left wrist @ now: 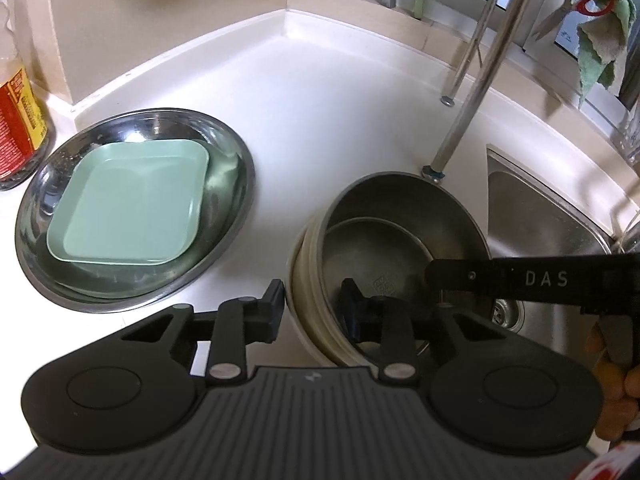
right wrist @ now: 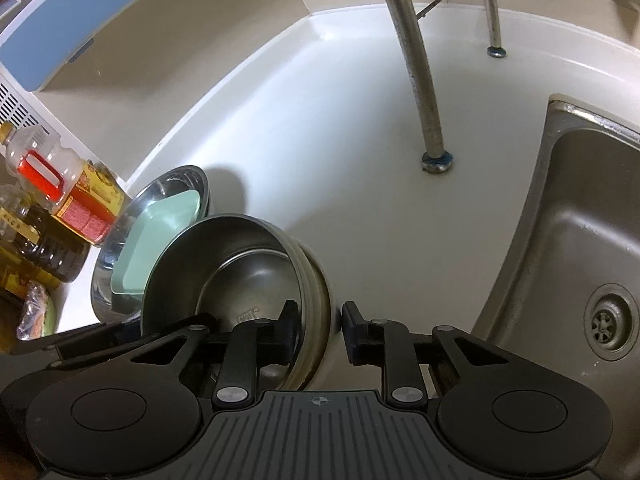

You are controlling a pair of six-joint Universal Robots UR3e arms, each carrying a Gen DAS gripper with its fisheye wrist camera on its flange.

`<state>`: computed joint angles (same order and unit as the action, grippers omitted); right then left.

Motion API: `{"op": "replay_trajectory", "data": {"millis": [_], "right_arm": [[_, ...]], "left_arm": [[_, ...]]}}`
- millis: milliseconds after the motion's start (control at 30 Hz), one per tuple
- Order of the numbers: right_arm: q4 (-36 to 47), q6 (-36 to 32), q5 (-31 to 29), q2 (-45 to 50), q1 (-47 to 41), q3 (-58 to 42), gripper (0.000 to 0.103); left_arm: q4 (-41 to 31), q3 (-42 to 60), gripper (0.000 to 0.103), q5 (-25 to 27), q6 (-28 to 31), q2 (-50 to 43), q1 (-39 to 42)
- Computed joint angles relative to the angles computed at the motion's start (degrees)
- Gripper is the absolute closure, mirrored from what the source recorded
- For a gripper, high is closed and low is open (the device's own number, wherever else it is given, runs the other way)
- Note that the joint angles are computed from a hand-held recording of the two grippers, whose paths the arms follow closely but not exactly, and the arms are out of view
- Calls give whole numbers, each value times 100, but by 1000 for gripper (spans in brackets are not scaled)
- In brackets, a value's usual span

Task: Organize plates and bowls
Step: 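Lift the bowl stack with both tools and carry it over the green tray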

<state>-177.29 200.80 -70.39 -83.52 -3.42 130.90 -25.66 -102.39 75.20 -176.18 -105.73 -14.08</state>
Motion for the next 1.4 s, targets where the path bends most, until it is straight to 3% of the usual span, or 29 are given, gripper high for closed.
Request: {"op": "replay_trajectory", "data": {"millis": [300, 500, 700, 1400], "right_arm": [[-97, 79, -128, 499, 312, -515, 79], [-794, 562, -804, 842, 735, -480, 79], [-1268, 933, -1271, 1094, 1007, -524, 84], [-1368, 887, -1366, 717, 940, -367, 85]], "left_arm": [[59, -44, 73, -110, -61, 9, 289], [587, -348, 75, -332, -323, 1, 460], [1180, -538, 78, -144, -529, -88, 347], [1216, -482, 79, -345, -356, 53, 383]]}}
